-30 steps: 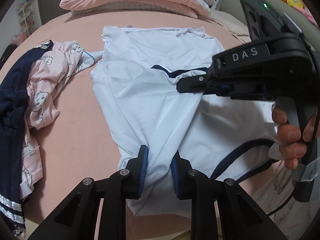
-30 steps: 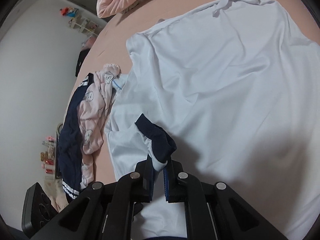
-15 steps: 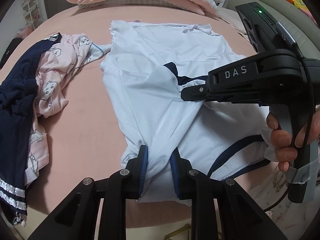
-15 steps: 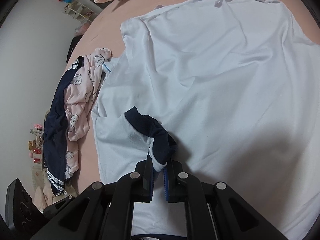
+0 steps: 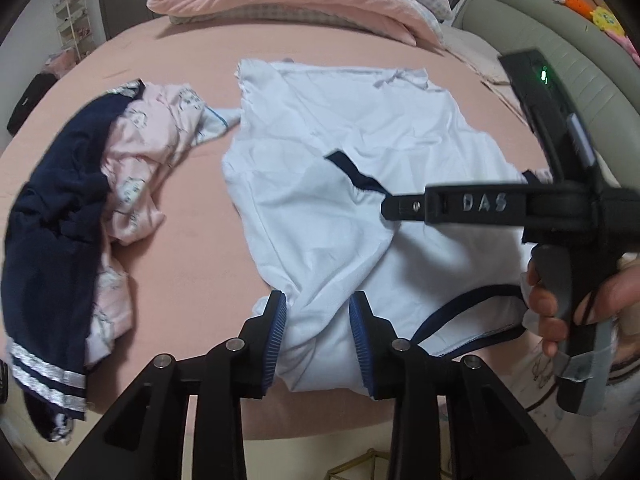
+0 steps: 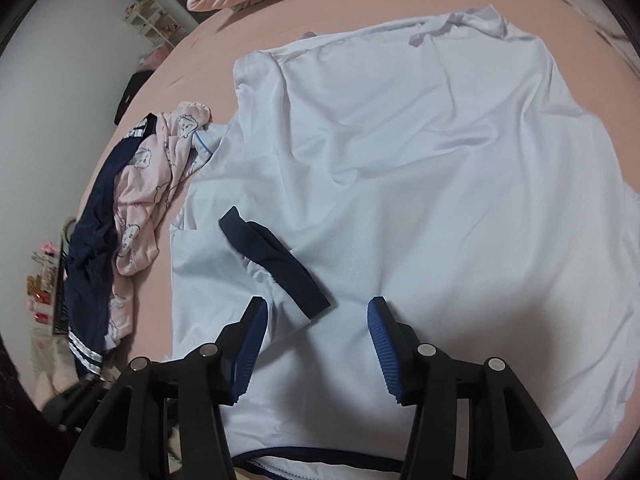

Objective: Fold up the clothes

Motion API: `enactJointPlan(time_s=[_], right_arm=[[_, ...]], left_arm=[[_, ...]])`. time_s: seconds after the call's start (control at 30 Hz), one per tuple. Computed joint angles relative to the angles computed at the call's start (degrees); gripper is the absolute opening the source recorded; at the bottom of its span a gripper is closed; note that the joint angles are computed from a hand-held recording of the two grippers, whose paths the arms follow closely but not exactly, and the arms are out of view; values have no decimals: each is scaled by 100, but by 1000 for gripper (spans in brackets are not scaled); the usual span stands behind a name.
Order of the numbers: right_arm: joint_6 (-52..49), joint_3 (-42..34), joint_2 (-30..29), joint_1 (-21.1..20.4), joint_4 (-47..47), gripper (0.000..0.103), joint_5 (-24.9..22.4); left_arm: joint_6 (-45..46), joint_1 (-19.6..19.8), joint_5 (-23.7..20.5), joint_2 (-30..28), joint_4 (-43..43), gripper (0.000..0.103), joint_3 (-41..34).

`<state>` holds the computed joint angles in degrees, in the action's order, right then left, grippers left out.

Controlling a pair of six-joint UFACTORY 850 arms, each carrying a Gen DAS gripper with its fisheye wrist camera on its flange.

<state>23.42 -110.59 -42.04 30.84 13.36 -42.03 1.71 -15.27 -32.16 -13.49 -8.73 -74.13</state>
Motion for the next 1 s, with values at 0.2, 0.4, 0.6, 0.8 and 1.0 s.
enactJointPlan(time_s=[0.2, 0.4, 0.6, 0.8, 1.0], right_arm=[[56, -65, 11, 23, -171, 52, 22], [226, -36, 50, 28, -378, 52, 130], [356, -56, 41, 45, -642, 52, 214], [307, -29, 44, 39, -574, 52, 312], [-285, -20, 30, -1, 407, 52, 209]], left_arm=[[-321, 101, 18, -33, 339, 47, -171], [-1414, 80, -146, -437, 1776, 47, -575], [-1436, 176, -284, -717, 1790, 47, -844], [-1462, 158, -519, -536, 1728, 47, -492], [-327, 343, -136, 61, 837, 47, 177]])
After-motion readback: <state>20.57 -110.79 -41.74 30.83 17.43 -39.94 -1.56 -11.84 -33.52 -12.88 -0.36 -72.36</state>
